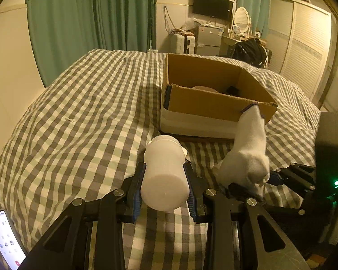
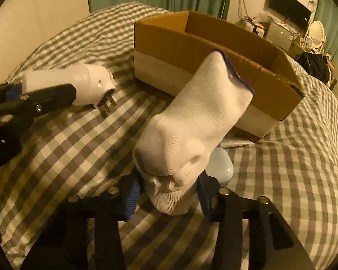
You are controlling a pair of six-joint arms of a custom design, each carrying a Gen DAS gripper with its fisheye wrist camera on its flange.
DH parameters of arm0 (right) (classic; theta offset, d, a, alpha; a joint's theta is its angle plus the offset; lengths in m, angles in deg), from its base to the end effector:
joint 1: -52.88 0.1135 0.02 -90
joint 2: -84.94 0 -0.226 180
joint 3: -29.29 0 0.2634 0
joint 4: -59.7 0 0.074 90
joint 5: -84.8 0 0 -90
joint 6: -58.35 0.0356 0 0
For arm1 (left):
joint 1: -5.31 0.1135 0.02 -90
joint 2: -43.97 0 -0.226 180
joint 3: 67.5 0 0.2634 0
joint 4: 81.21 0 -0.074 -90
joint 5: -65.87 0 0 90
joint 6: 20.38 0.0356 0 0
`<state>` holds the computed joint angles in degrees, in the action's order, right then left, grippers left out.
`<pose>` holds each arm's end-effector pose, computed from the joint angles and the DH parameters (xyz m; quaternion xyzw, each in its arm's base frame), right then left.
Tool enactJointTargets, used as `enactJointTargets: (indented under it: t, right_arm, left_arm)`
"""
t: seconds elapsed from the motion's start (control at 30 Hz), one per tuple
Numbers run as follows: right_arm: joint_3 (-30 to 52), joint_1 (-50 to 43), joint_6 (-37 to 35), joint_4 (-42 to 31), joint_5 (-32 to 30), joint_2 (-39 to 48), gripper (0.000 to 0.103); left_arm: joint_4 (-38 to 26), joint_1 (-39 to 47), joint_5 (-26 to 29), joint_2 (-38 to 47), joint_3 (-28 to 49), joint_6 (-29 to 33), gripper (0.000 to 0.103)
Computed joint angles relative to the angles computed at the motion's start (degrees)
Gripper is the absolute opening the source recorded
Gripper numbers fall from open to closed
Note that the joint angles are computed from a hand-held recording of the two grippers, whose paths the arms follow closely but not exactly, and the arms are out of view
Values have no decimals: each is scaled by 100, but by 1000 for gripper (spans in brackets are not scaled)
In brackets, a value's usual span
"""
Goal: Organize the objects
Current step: 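Grasp the white roll-on bottle with the left tool while the right tool grasps the white sock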
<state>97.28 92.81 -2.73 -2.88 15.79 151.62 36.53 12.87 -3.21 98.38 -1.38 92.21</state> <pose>0.1964 0.1477 0.2330 -0.0464 0.9525 -0.0076 0.3010 0.2143 0.0156 0.2679 0.1818 0.9097 -0.0787 0.3649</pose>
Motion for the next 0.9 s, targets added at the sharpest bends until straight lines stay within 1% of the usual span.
enactJointTargets:
  t: [0.1,0.2,0.33,0.43,0.5,0.57,0.67,0.83,0.9]
  right_arm:
    - [-11,46,97,-123,117,-379,38]
    - [196,123,73,-394,380,-664,37]
    - [741,113,-70,-822,734,-993,37]
    - [1252,-174,-411,-1008,802,-1050,37]
    - [1613,-352,-611,-999,818,-921,37]
    - [1903,-554,-833,-1020,786,-883,37]
    - [2360,-894,-1201,-899,678,-603,37]
    - [2923,-1541,-1717,-688,253,-168,37]
    - [3146,-1836,-1907,-570,17,83,37]
  left_arm:
    - [-81,-44,3,-24,129,-3,33]
    - [-226,-98,42,0,422,-29,33]
    - [-352,-253,133,84,899,-149,33]
    - [-394,-527,84,312,1426,-320,33]
    - [-379,-762,-26,509,1774,-429,33]
    - [-322,-1020,-151,751,2133,-547,33]
    - [-248,-1403,-365,1283,2748,-739,33]
    - [-22,-1904,-773,2310,3710,-991,33]
    - [76,-2084,-941,2655,3938,-1014,33]
